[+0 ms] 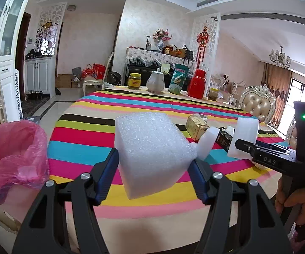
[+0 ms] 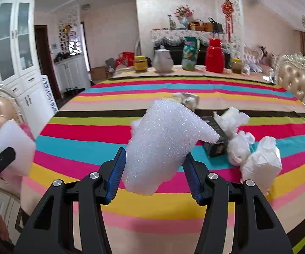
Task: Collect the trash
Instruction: 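Lift the white foam blocks in both tools and turn toward the bin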
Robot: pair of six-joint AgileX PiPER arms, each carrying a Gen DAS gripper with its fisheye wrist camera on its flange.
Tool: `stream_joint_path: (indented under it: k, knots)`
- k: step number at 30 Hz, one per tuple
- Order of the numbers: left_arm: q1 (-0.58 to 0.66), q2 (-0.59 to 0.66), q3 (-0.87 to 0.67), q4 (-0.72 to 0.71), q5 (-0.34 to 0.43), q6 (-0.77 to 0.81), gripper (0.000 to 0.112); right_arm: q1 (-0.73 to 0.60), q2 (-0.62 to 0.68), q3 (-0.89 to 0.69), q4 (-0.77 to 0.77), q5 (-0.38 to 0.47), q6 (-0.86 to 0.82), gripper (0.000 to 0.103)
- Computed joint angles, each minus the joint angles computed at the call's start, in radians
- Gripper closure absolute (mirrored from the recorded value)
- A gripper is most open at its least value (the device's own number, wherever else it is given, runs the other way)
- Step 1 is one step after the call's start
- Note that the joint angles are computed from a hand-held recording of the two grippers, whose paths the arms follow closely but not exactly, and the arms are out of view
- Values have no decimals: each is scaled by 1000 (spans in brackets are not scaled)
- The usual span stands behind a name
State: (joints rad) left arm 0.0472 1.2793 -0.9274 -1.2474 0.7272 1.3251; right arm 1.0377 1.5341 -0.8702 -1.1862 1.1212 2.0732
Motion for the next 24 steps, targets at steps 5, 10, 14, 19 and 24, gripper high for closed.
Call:
stream_joint_path:
  k: [5,10,14,19,24]
  knots:
    - [64,-20,3,-23,34,18,50,33,41,-66,-21,12,-43,51]
    - [152,-32,5,-43,79,39,50,38,83,-138,-33,-3,-96,51]
    - [225,-25,2,-63,110,64,50,32,131,-203,-38,-28,-139,51]
    - [309,-7,-17,-90,149,82,50,17,190,-289,-51,-69,-207,51]
    - [412,12,-42,-112,214,99,50,0,257,-384,-56,-113,-267,51]
